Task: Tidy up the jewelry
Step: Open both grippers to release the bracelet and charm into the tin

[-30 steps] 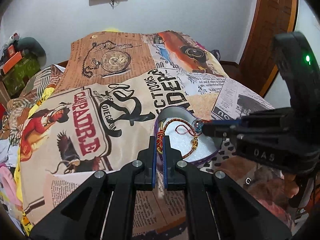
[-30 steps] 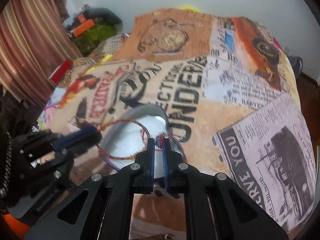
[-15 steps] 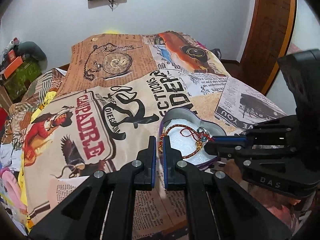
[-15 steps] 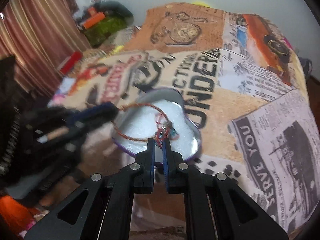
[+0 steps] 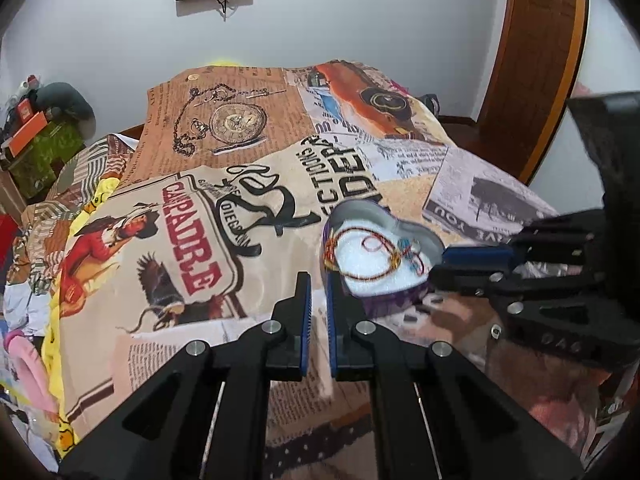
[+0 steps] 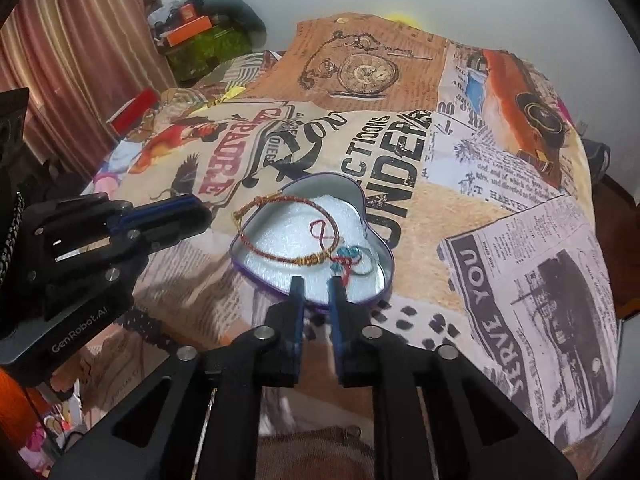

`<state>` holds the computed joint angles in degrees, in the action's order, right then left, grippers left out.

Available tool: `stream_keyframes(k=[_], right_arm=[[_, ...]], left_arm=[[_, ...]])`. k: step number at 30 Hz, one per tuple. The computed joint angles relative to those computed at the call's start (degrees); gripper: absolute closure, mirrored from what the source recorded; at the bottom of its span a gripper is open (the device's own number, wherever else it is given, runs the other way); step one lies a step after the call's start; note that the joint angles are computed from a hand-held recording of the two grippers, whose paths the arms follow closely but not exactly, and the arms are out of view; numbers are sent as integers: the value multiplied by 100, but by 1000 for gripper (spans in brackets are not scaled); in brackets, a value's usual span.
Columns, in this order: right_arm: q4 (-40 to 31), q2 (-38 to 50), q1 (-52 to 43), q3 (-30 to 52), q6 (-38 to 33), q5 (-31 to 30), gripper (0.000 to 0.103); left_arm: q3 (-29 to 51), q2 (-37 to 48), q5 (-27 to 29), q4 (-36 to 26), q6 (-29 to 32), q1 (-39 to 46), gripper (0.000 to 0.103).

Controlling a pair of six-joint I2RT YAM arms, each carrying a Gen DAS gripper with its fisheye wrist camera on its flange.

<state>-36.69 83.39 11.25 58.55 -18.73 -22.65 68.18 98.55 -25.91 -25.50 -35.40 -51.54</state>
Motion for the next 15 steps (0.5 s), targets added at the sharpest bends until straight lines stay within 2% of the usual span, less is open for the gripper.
stream_keyframes(k=[6,12,15], right_arm=[[-122,-587,-333,-385,-208,-176,72],[-381,-1190,-554,-668,-422,-212,71],[-471,-1467,-452,-848,-470,-185,71]], left_arm=[[-215,-174,-12,-211,-250,-255,92],[-470,-381,-63,-411,-660,-560,74],[-538,-431,-114,-547,-826,-752,73]])
